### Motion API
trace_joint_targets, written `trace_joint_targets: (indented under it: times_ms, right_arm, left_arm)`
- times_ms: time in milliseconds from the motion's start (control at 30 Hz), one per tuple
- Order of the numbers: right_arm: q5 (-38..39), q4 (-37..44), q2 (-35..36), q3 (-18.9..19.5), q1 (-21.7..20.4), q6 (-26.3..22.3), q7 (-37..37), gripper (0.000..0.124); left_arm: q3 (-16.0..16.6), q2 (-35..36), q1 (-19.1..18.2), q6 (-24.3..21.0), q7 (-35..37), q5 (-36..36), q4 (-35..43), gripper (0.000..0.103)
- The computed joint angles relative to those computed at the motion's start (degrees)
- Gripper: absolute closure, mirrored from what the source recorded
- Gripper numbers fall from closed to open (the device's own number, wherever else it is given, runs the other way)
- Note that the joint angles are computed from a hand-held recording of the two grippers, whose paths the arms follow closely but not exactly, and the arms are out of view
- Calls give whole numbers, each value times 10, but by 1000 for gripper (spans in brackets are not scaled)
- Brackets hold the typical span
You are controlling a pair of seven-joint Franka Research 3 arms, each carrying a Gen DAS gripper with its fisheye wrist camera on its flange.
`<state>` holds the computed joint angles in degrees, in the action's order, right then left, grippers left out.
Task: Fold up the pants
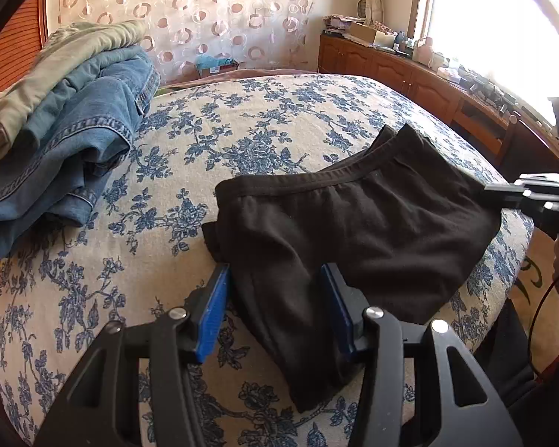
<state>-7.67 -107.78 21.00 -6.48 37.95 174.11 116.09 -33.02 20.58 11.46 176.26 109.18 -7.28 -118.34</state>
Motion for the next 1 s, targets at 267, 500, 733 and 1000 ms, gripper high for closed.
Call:
trace_joint_targets:
  times_ms: [267, 500, 733, 1000]
  right_arm:
    - [-12, -17, -10, -7, 5, 4, 21, 121]
    - [-91, -57, -33, -79, 75, 14, 121, 101]
    - [-149, -61, -38, -46, 50, -16, 147, 99]
    - [-168, -34, -14, -19, 20, -25, 131, 102]
  left_arm:
    - [-25, 8, 25, 5, 6, -6, -2, 52]
    - [-33, 7, 34, 8, 6, -1, -5, 52]
    - [-38, 7, 40, 11, 1, 3, -7, 52]
    - [-42, 7, 44, 11, -1, 7, -9, 52]
